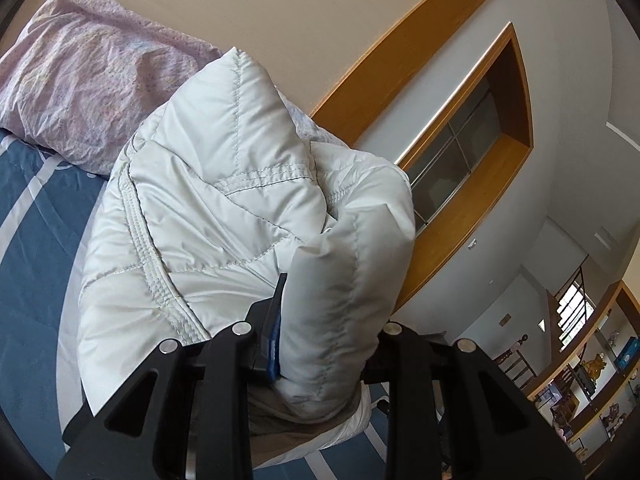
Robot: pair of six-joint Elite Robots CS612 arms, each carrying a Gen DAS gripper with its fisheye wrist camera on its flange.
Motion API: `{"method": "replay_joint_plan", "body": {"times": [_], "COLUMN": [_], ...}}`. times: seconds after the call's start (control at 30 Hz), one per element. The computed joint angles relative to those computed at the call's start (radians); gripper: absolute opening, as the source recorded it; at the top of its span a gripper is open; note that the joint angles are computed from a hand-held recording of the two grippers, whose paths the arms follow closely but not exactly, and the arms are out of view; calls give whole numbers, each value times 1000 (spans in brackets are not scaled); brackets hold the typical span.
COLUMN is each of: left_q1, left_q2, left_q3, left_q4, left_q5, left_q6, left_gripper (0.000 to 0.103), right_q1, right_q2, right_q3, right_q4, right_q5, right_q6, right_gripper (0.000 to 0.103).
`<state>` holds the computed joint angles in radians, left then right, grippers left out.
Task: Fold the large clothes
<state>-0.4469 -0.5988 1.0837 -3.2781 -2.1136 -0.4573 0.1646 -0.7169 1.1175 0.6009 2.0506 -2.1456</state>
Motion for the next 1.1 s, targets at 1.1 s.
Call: {"method": "replay_joint_plan", "body": {"times": [1.1], "left_q1": [-61], "left_q2": [8], "left_q3": [-31], "left_q4": [320], "left_q5": [-106], "left_q6": [294], "left_gripper": [33], "right_q1": [-7], "right_q2": [-8], "right_q3": [20], "right_q4": [8], "right_q5": [8], "right_q6": [25], "right_gripper": [86]}}
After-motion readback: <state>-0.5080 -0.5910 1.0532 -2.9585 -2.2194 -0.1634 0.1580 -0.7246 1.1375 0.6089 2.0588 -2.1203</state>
